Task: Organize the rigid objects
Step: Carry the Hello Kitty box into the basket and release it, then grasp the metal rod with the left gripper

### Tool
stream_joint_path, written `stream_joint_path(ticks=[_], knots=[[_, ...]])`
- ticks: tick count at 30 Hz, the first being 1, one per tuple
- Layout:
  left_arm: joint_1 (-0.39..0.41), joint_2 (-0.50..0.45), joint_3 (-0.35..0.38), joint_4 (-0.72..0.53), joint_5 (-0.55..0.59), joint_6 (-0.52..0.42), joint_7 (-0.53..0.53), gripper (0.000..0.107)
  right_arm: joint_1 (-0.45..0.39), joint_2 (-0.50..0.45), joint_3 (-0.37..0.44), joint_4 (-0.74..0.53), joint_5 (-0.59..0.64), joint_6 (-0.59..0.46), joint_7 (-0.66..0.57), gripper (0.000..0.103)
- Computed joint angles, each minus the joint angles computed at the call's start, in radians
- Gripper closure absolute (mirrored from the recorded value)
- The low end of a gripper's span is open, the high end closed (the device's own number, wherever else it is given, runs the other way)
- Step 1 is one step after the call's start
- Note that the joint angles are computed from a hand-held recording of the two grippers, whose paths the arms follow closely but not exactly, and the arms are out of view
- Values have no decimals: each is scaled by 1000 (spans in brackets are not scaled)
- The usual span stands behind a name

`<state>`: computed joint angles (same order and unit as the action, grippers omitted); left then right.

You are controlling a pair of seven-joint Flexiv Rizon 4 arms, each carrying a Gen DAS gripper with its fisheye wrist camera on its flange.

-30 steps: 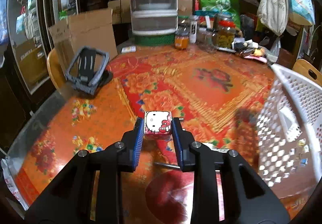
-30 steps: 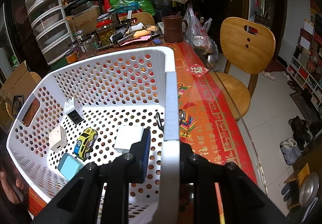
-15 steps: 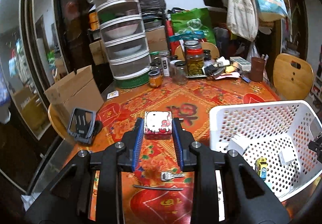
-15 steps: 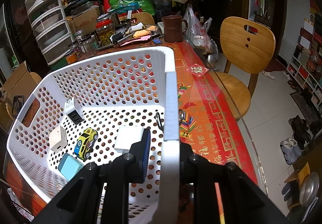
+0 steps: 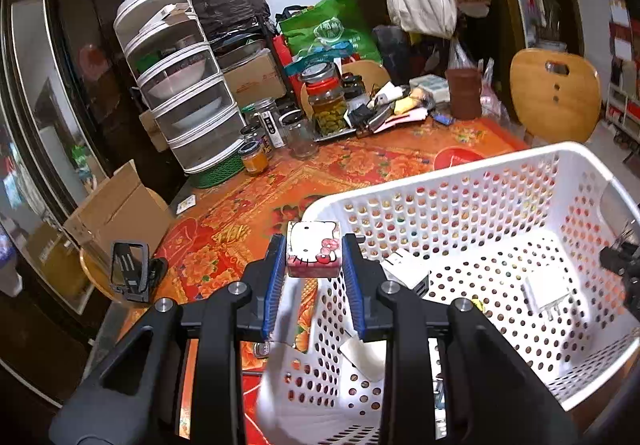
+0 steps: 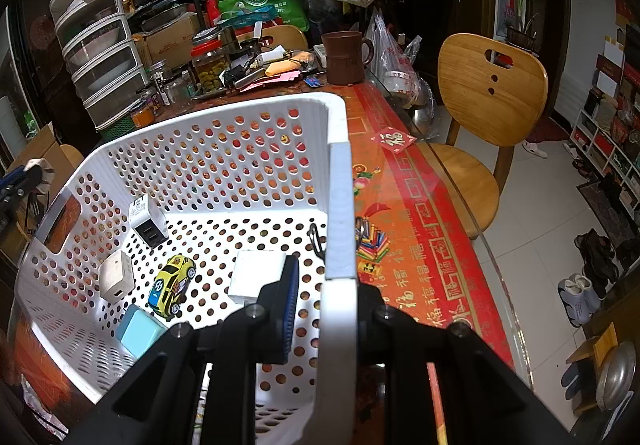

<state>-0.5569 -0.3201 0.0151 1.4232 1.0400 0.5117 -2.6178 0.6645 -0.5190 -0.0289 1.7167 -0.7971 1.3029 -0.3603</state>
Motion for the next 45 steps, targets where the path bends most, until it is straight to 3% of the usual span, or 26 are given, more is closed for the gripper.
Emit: stream_joint_path(ticks=[18,20,22,28,34,38,42,45], knots=[[-49,-144,47,-96,-100,17,95,79,4,-1,-2,-2,3,3,1,82],[-59,-141,56,-95,-89,20,84,61,3,0,-4,1,2,5,2,82],[-69,-134,64,-89,-69,28,64,27,3,0,-4,1,2,7,2,82],[-91,-100,64,-59,5,33,43,8,4,-3,-2,-5,7,4,0,82],[-57,34,46,93,32,116,-48,6,5,-3,-5,-3,6,7,1,82],[-11,204,60,257,75,159,-218,4,6,-4,-5,-5,7,8,2,82],[90,309,93,372,30,179,-256,4,6,-4,-4,-5,8,6,1,82],[191,326,137,459,-63,290,-232,4,5,-3,-6,-2,6,9,2,82]])
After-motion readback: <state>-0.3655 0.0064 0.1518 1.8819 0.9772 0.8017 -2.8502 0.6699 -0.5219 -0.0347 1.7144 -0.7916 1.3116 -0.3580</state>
